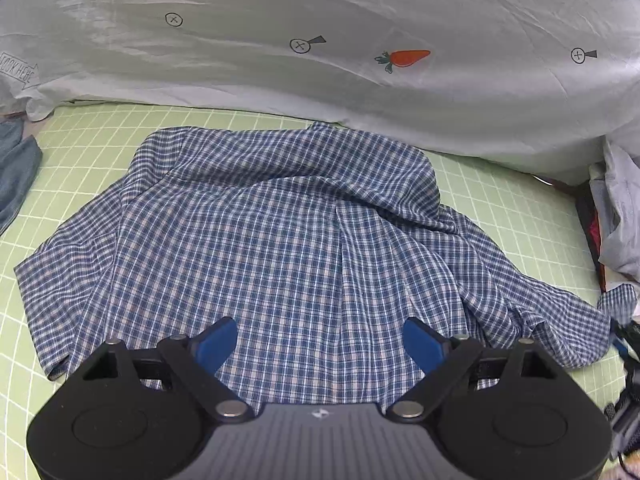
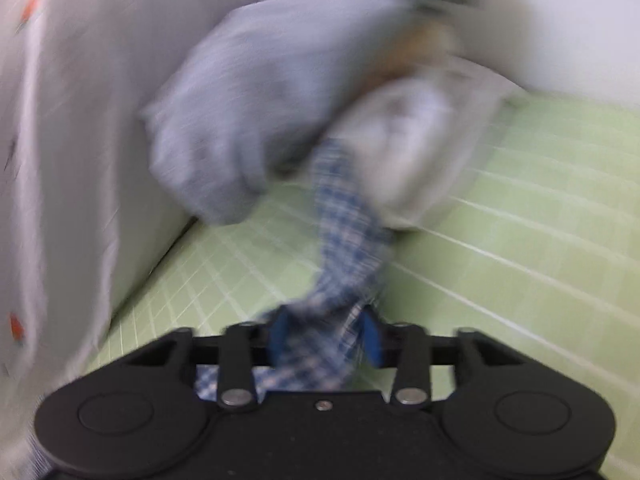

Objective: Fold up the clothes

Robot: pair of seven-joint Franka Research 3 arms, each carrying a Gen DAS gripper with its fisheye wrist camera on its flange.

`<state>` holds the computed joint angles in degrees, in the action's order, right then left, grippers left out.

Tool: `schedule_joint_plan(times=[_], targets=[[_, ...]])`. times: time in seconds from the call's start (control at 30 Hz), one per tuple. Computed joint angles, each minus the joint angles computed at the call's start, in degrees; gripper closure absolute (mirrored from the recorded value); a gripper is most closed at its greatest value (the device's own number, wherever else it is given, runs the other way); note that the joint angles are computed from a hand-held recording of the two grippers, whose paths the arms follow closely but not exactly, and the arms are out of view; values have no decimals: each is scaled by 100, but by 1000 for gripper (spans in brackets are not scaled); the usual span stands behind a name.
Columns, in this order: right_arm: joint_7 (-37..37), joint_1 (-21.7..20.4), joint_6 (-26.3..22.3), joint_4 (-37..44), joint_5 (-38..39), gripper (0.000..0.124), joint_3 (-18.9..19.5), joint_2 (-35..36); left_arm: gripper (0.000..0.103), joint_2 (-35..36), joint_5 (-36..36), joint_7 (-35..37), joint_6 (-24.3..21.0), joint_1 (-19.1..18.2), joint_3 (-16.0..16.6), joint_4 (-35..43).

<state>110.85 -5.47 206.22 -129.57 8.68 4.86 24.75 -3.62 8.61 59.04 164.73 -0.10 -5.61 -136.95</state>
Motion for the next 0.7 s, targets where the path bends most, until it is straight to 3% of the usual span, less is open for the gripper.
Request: schedule_joint_plan(times=[0.07, 0.2, 0.23, 0.3, 0.33, 0.37, 0.4, 0.43, 0.57, 0.7], targets=[[-1018, 761, -307, 382, 173, 100, -505, 118, 13, -11, 15, -20, -30, 2, -5, -4], [-2363, 1208, -1277, 1061, -236, 100, -637, 395, 13, -18, 41, -39, -66, 13, 1, -16], [-2489, 1122, -1387, 1138, -276, 98, -502, 420, 13, -20, 47, -44, -75, 16, 2, -19], [-2527, 677, -1368, 1126, -234, 78, 16, 406, 13, -38, 75, -50, -75, 29, 10, -45], [-2465, 344, -1235, 1051, -174, 74, 356, 382, 13, -41, 82, -49, -83, 35, 14, -53], [-2307, -60, -1023, 937, -128, 61, 742, 352, 13, -34, 79, -43, -102, 39, 18, -50], [-2069, -445, -816, 826, -158, 36, 1090, 332, 12, -17, 68, -28, -134, 40, 21, -37], [-1802, -754, -576, 714, -255, 23, 1331, 325, 11, 9, 48, 0, -180, 39, 24, -11], [-783, -1355, 16, 480, -472, 21, 1574, 352, 10, 104, -104, 244, -240, 19, 25, 53], [-208, -1239, 180, 454, -271, 21, 1223, 409, 10, 175, -219, 462, -281, 1, 2, 98]])
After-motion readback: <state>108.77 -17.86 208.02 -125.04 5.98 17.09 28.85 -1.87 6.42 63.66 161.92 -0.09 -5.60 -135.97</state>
